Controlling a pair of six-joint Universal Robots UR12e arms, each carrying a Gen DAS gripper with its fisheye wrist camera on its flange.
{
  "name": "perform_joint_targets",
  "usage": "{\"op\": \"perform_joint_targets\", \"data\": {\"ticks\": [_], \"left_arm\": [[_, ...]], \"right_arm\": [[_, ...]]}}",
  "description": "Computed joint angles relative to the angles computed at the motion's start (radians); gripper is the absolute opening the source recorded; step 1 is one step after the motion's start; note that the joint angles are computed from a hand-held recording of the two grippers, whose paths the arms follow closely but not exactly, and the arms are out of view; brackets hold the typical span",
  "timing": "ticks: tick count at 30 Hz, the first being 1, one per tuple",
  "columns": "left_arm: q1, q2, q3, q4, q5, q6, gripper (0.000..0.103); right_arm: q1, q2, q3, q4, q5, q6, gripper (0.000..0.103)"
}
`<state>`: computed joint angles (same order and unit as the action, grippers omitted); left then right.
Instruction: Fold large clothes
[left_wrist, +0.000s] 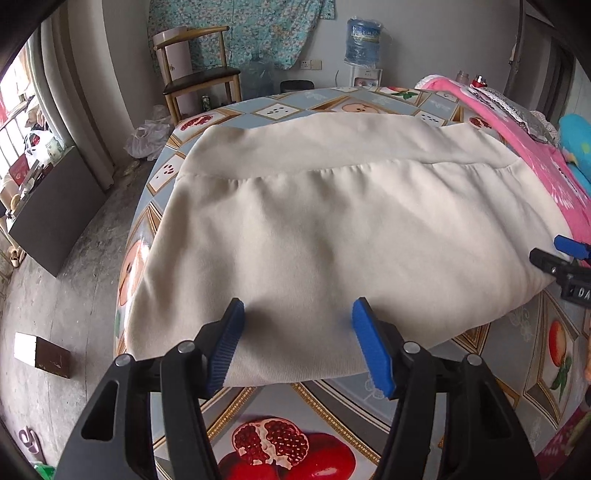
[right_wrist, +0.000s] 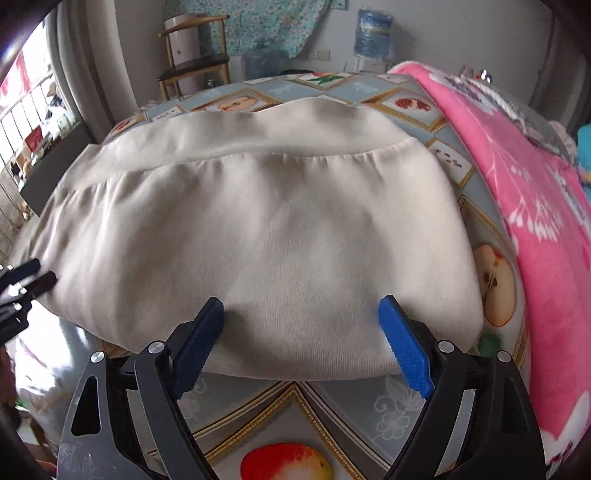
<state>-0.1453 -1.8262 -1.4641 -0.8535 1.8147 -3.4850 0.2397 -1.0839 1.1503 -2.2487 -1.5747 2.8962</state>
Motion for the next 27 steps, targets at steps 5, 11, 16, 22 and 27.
{"op": "perform_joint_targets", "data": {"ticks": [5,11,16,22,27], "left_arm": [[-0.002,0.026,-0.019,0.049,0.014,-0.042,0.06],[-0.013,0.057,-0.04,0.032,0.045,-0.084,0.06],[-0.02,0.099,-0.079,0.063,0.039,-0.123,0.06],[-0.045,0.138,-0.108,0.137,0.033,-0.09,0.072],[-0.078,0.142,-0.091,0.159,0.067,-0.071,0.079]], "right_arm": [[0.007,-0.029,0.01,-0.025,0.134,0.027,0.083],[0.052,0.003,-0.009,0.021,0.144,-0.051,0.084],[0.041,-0.028,0.031,0.009,0.178,-0.011,0.084],[0.008,-0.137,0.154,-0.11,0.251,0.024,0.094],[-0.002,-0.197,0.217,-0.153,0.202,0.054,0.096]]}}
